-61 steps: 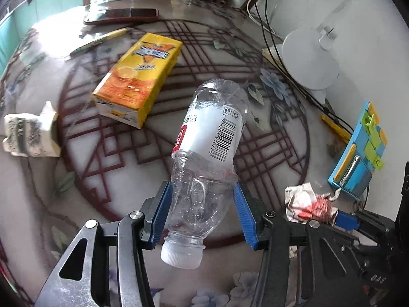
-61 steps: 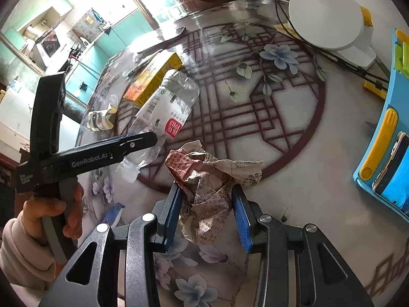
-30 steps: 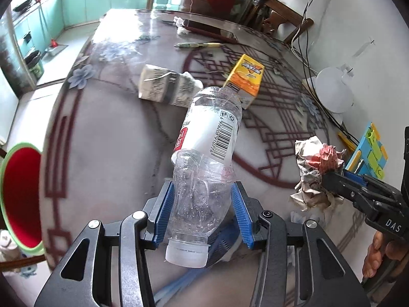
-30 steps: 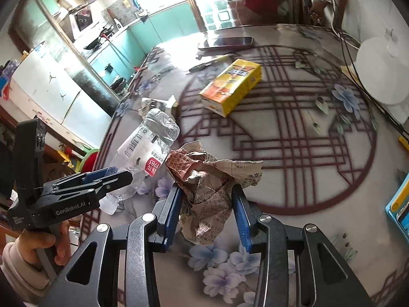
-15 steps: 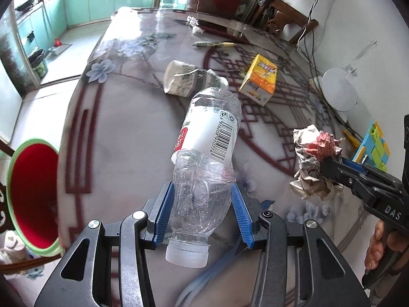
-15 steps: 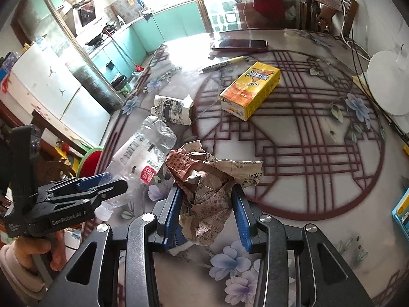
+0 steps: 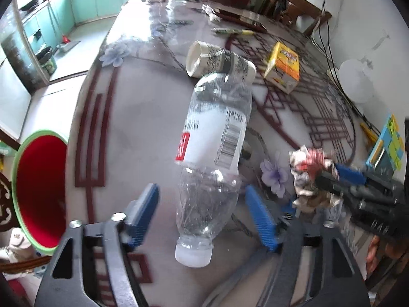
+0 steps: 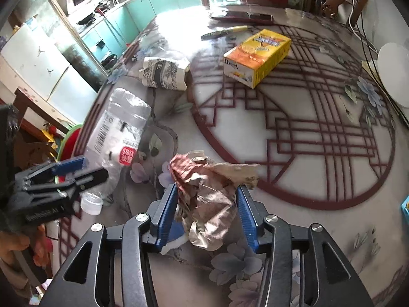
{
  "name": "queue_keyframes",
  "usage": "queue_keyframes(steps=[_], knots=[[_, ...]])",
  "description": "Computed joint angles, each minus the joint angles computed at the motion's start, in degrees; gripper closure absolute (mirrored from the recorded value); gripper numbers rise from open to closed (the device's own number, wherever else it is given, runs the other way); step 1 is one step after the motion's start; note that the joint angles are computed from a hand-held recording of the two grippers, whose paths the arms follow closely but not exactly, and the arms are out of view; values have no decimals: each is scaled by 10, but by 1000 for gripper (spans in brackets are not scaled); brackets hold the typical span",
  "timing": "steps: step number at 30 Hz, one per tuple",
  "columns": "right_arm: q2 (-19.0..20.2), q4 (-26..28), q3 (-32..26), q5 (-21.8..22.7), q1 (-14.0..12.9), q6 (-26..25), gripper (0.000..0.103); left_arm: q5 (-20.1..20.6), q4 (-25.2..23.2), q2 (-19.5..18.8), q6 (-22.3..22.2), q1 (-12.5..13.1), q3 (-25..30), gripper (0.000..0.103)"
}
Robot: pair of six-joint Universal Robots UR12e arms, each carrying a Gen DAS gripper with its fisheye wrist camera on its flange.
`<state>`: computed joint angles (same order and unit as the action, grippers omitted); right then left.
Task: Collect trash
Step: 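Carry the water bottle over the red bin with the left gripper while the right gripper carries the paper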
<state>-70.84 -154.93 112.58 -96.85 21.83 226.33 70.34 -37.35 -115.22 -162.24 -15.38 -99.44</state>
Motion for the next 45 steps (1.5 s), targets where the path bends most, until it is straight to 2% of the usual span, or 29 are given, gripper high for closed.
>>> queue_keyframes(steps=[4,7,8,9,11,14,19,25,37,45], knots=[[-2,2,8,11,-1,12,53,-11,4,-7,-13,0,12,24],[-4,6,12,20,-3,22,53,-7,-15,-18,-6,-5,27,24],[-6,0,16,26,-4,28,53,-7,-27,-21,-6,-5,31,32],[-8,-5,19,28,-4,31,53,-11,-36,-23,-8,-5,34,53],[-15,-14,24,20,-2,33,60,-24,-44,-22,-10,-2,33,53],[-25,-18,26,6,0,36,63,-20,-33,-16,-4,-1,25,54],[-35,-14,18,-21,5,24,64,-25,-9,-2,-19,9,10,54],[-30,-16,-12,-46,13,-20,64,-25,18,13,-44,25,-5,54],[15,-31,-97,-45,32,-109,63,9,64,23,-94,61,-26,54],[71,-34,-169,5,43,-153,63,71,86,23,-113,80,-38,54]])
